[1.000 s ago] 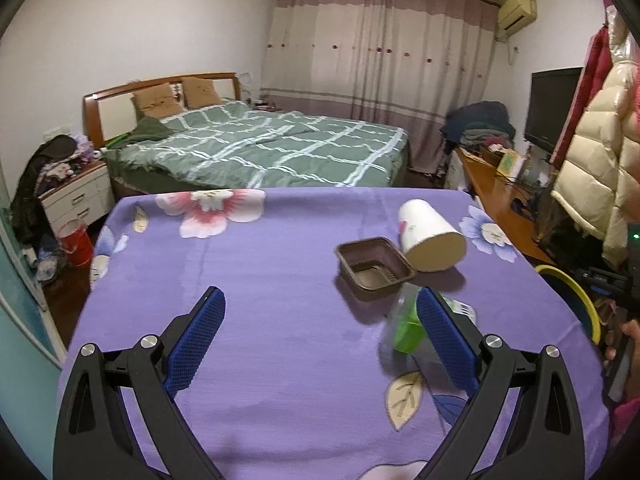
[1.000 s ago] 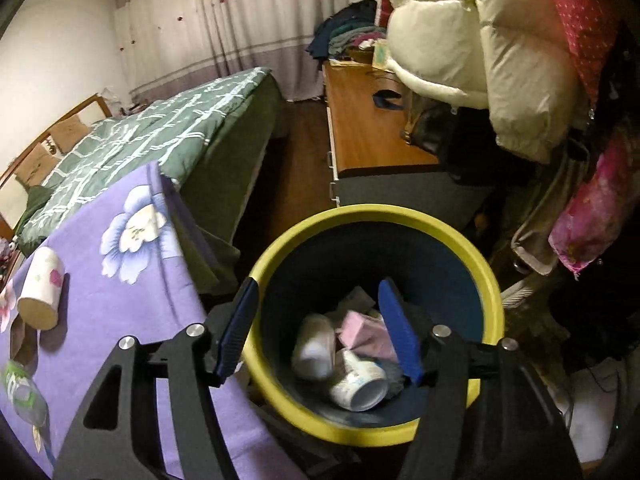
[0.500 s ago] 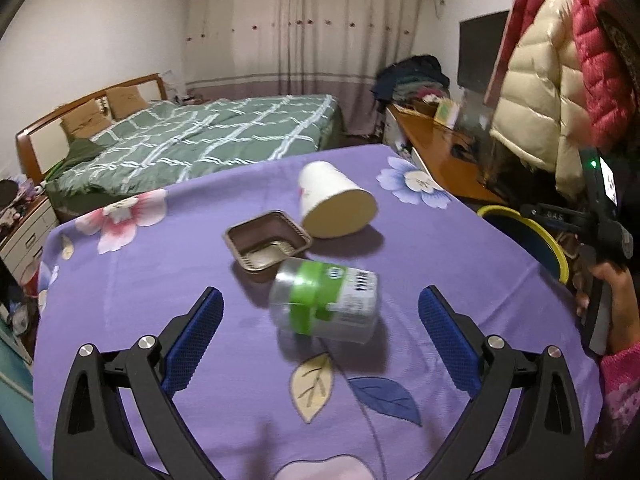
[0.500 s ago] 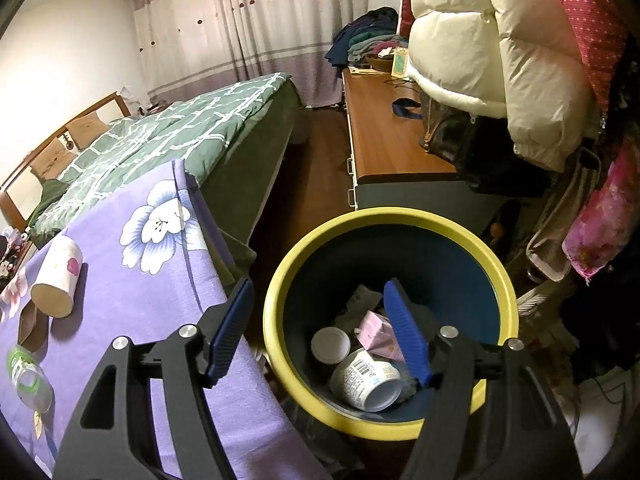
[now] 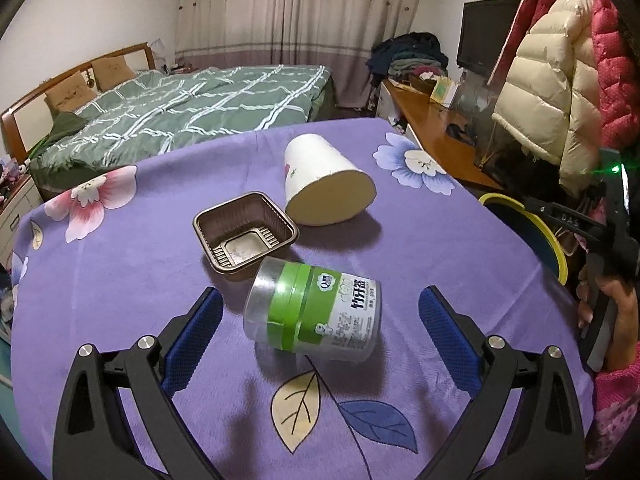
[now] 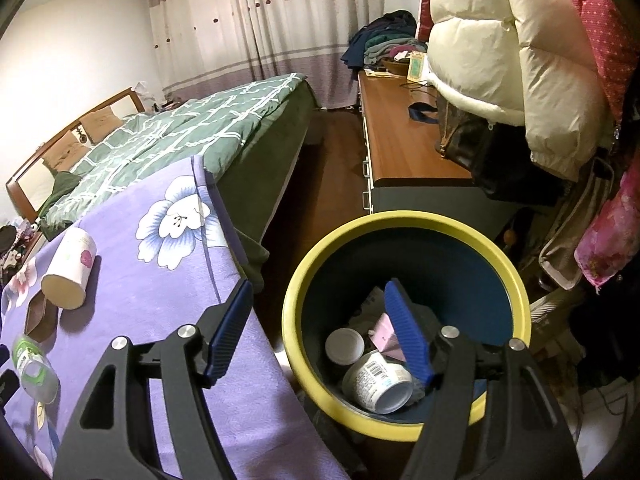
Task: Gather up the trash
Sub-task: 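Grasp the green-capped clear bottle with the left gripper and lift it, then carry the green-capped bottle over the bin and open the left gripper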
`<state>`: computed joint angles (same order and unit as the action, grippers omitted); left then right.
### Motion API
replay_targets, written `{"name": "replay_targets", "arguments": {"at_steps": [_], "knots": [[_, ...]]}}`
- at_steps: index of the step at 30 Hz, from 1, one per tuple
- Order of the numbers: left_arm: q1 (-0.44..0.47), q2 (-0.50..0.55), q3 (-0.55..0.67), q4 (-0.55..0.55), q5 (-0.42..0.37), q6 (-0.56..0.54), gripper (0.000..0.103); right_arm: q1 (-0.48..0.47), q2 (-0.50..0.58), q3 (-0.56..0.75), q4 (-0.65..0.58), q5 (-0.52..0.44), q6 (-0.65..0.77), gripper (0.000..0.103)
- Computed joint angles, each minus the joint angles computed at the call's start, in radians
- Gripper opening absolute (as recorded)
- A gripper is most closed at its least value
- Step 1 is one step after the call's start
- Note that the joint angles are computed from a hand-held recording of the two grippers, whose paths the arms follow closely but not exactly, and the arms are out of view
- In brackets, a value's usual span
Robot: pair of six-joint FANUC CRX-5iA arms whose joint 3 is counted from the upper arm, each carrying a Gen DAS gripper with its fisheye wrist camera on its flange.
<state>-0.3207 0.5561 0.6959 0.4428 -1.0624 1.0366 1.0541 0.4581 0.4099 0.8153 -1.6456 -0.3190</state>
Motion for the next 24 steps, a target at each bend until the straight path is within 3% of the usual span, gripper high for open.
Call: {"name": "replay_targets", "arguments": {"at_steps": [6, 8, 9, 10, 16, 24], "knots": [[-0.011, 0.063, 0.105, -0.051, -0.067, 0.036, 0.096, -0.001, 0.003, 0.005, -0.001, 0.004, 0.006, 0.066], [-0.018, 0.082, 0.141, -0.077, -0.095, 0.040, 0.086, -0.002, 0.003, 0.006, -0.004, 0.008, 0.009, 0.066], [-0.023, 0.096, 0.170, -0.096, -0.119, 0.045, 0.076, -0.003, 0.002, 0.006, -0.005, 0.009, 0.010, 0.066], [-0.027, 0.104, 0.187, -0.113, -0.132, 0.053, 0.074, -0.003, 0.002, 0.005, -0.005, 0.011, 0.009, 0.066], [-0.037, 0.119, 0.230, -0.130, -0.178, 0.076, 0.074, -0.001, 0.003, 0.000, 0.009, 0.011, 0.003, 0.066], [-0.074, 0.098, 0.233, -0.089, -0.181, 0.058, 0.074, 0.031, -0.039, -0.049, 0.018, 0.002, -0.007, 0.066]]}}
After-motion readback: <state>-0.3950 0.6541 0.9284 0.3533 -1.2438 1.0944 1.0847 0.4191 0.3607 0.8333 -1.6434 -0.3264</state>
